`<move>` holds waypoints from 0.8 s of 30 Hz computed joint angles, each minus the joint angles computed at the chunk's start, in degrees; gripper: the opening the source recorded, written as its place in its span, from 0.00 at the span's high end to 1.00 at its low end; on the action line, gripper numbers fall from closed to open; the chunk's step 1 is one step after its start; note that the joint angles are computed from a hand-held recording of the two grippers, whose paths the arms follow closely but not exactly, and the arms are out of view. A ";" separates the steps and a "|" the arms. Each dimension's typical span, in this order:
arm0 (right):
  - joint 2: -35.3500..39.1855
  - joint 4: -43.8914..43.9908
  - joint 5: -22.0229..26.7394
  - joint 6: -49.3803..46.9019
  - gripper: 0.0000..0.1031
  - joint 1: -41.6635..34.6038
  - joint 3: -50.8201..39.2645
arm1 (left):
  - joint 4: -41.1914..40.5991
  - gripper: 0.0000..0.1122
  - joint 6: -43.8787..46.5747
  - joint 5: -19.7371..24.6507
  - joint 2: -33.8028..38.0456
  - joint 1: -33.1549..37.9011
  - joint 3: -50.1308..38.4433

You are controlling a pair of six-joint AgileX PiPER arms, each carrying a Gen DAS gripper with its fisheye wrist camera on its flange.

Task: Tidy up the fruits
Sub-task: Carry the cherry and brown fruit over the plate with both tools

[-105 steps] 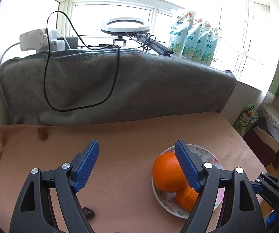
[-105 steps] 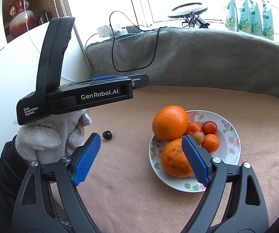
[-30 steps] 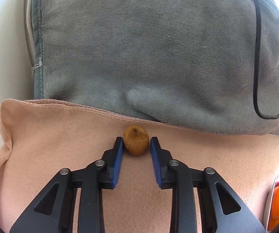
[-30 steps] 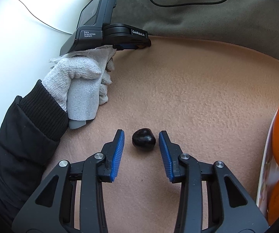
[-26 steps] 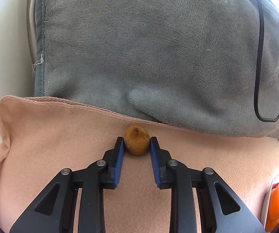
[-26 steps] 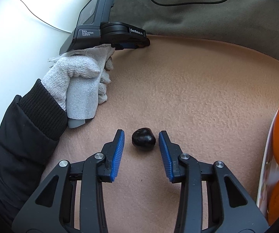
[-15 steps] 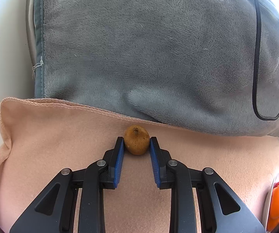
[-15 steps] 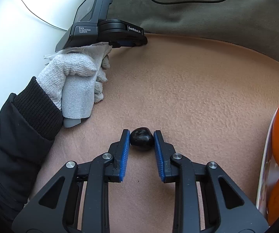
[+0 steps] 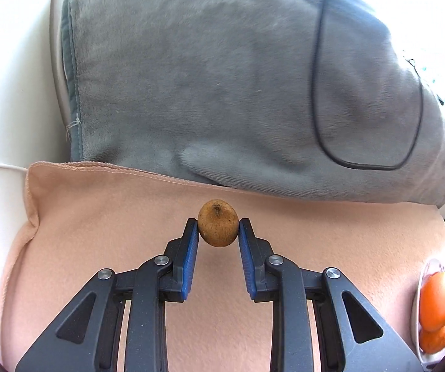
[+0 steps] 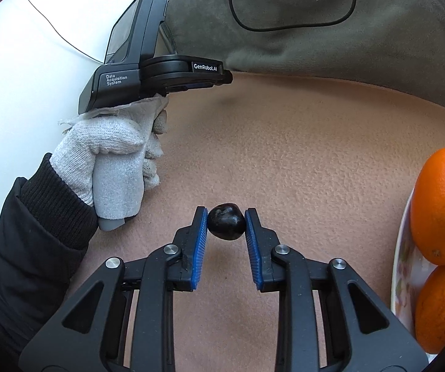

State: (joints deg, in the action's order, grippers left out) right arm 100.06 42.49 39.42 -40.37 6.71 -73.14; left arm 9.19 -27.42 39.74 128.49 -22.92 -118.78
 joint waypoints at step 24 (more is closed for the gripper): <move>-20.39 7.78 6.34 -10.30 0.75 -15.17 13.98 | 8.59 0.78 -7.32 -6.46 -16.04 -14.71 15.13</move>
State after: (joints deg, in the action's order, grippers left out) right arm 79.67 50.27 45.76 -50.68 -8.46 -59.15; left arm 17.78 -34.73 33.28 112.44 -37.62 -103.66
